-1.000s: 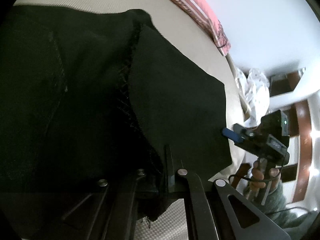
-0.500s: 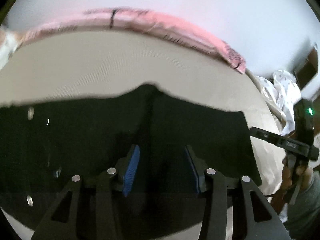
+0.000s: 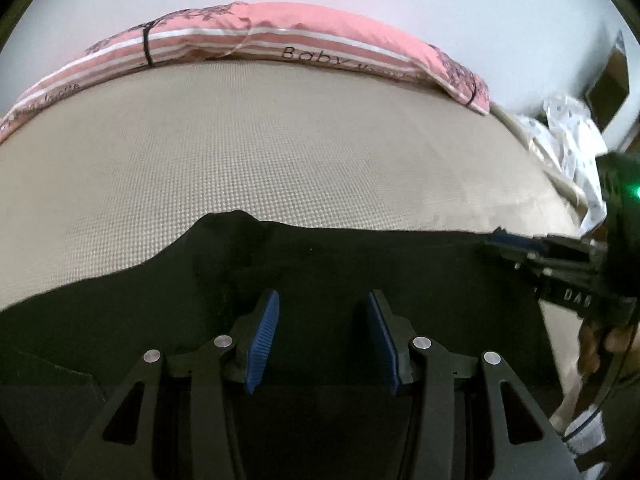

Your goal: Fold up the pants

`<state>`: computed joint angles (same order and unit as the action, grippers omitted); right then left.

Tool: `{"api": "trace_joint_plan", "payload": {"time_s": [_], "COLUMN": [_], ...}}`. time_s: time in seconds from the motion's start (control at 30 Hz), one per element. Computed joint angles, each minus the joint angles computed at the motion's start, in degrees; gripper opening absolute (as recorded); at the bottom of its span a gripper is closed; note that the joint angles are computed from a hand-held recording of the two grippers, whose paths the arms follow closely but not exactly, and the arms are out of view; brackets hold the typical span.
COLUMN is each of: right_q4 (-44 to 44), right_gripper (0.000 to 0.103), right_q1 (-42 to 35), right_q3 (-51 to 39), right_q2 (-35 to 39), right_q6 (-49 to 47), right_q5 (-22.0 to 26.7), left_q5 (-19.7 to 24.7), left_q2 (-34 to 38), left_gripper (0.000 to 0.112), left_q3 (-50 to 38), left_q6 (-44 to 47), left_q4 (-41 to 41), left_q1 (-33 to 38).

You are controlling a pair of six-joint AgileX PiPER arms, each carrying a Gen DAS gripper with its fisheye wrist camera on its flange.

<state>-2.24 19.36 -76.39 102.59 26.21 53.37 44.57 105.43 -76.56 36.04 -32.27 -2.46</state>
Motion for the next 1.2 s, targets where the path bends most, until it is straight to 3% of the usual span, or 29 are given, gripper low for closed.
{"api": "trace_joint_plan", "payload": {"time_s": [0.17, 0.4, 0.67, 0.8, 0.97, 1.2], "right_q4": [1.45, 4.58, 7.18, 7.43, 8.88, 11.23], "right_gripper": [0.029, 0.03, 0.035, 0.041, 0.041, 0.041], "right_q1": [-0.13, 2.95, 9.7, 12.17, 15.02, 19.07], "right_q3": [0.16, 5.87, 13.62, 12.75, 10.25, 3.65], "right_q2": [-1.02, -8.74, -16.23, -15.85, -13.17, -6.69], "right_q6": [0.19, 1.17, 7.1, 8.77, 8.47, 6.48], "right_q5": [0.37, 2.72, 4.22, 4.72, 4.09, 3.52], "left_q5": [-1.28, -0.2, 1.07, 3.14, 0.51, 1.65], "left_q2": [-3.68, -16.04, -23.02, -25.21, -29.16, -32.19], "left_gripper": [0.047, 0.047, 0.048, 0.052, 0.057, 0.061], "left_q3": [3.49, 16.96, 25.51, 25.11, 25.29, 26.43], "left_q6": [-0.39, 9.34, 10.32, 7.79, -0.63, -0.74], "left_q4": [4.15, -1.28, 2.22, 2.36, 10.05, 12.95], "left_q1": [-1.39, 4.3, 11.17, 14.44, 14.94, 21.83]}}
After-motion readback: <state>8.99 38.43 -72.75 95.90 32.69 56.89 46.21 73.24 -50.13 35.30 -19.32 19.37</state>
